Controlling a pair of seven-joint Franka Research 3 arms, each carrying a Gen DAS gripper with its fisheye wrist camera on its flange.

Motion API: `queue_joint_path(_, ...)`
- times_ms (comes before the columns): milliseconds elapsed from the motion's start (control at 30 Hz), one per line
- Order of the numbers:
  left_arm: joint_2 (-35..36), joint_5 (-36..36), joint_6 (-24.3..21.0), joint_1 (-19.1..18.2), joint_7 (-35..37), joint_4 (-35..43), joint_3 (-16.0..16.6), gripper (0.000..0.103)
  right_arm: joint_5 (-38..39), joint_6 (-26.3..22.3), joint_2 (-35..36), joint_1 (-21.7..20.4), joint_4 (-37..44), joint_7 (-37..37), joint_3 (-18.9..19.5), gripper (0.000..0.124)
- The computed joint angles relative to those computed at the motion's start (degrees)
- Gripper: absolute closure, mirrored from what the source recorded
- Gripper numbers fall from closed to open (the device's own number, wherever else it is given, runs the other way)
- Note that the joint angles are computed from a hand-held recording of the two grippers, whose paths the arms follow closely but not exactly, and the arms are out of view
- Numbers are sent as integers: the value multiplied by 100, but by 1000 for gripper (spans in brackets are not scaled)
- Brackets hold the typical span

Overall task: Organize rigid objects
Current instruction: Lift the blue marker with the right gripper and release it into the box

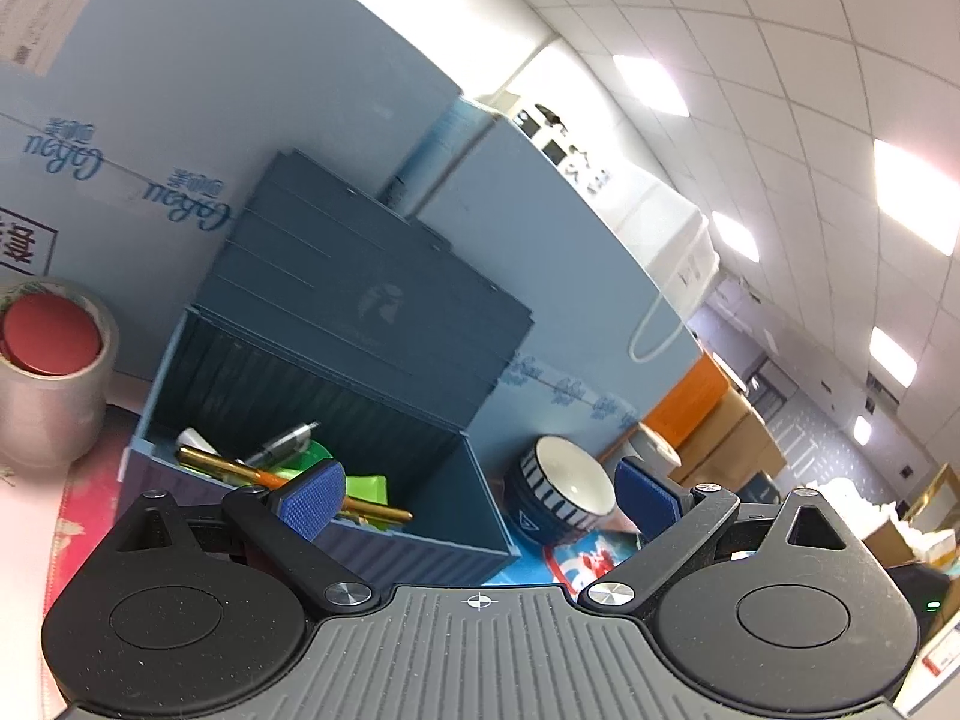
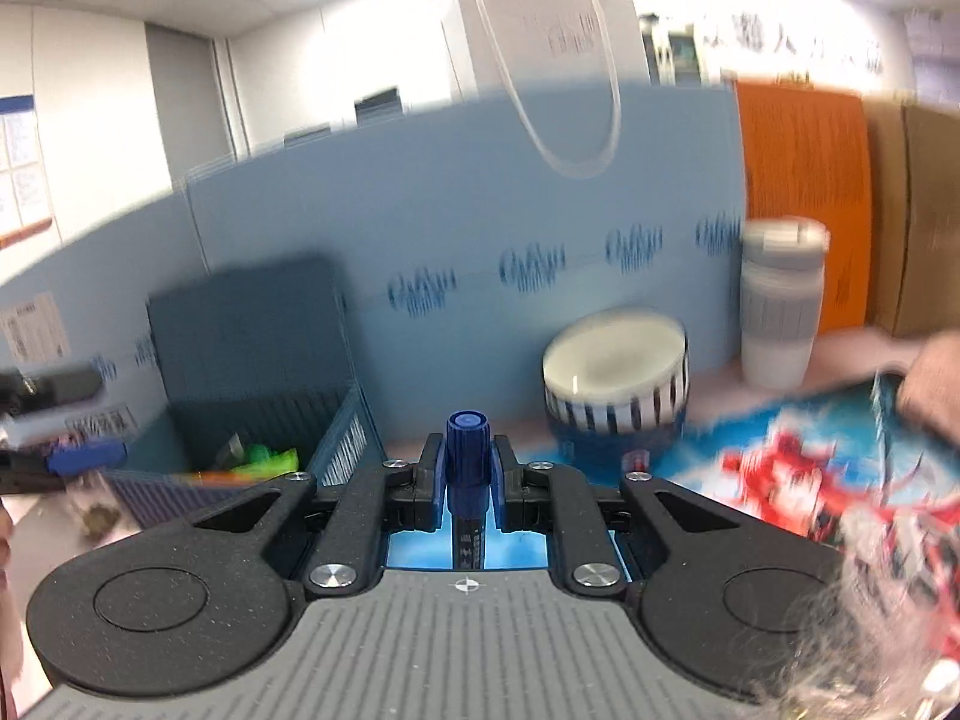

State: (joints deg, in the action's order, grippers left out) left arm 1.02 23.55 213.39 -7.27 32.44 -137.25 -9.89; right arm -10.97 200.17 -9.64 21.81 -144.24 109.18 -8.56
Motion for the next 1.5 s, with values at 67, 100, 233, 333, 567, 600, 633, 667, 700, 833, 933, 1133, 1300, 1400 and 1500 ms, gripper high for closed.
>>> queue_joint_path(67,-56,-286,-10,-21,201,-74,-9,5,325,177,-13,-155,74,-252,318,110)
queue_joint_path(100,-90,-505,-31,-41,367,-117,-22,5,402,279,12,-162,138,-310,385,110)
queue_joint_path(233,-206,-1552,-165,-112,1149,-271,-96,5,986,707,189,-299,428,-788,879,110)
queue_joint_path(333,-206,-2062,-237,-112,1407,-306,-96,5,1149,1022,379,-260,696,-900,1060,110)
queue_joint_path(567,-182,-2080,-111,23,841,-429,35,5,186,1223,1103,-232,1522,139,1262,110)
queue_joint_path(600,-192,-2009,-101,47,766,-455,54,5,-62,1209,1247,-288,1671,421,1313,110)
queue_joint_path(633,-195,-1953,-88,67,703,-470,67,5,-302,1170,1380,-359,1813,719,1384,110)
queue_joint_path(667,-203,-1905,-84,84,651,-479,77,5,-480,1112,1523,-429,1960,970,1466,110)
queue_joint_path(700,-198,-1845,-76,103,607,-481,87,5,-632,1059,1669,-505,2101,1205,1558,110)
queue_joint_path(833,-145,-1711,-93,144,503,-438,98,5,-1216,882,2159,-845,2485,2018,1996,110)
queue_joint_path(933,-111,-1559,-145,167,387,-402,108,5,-1694,559,2360,-1235,2628,2576,2381,110)
queue_joint_path(1133,-86,-1483,-218,167,408,-359,98,5,-2555,307,2472,-2106,2597,3509,3061,110)
queue_joint_path(1300,-93,-1461,-270,158,430,-343,90,5,-3294,200,2425,-2558,2563,4159,3323,107)
queue_joint_path(1400,-94,-1420,-308,154,420,-322,88,5,-3275,74,2300,-2460,2456,4148,3191,102)
queue_joint_path(1500,-85,-1349,-326,151,411,-287,87,5,-2486,-51,2103,-1916,2201,3449,2723,94)
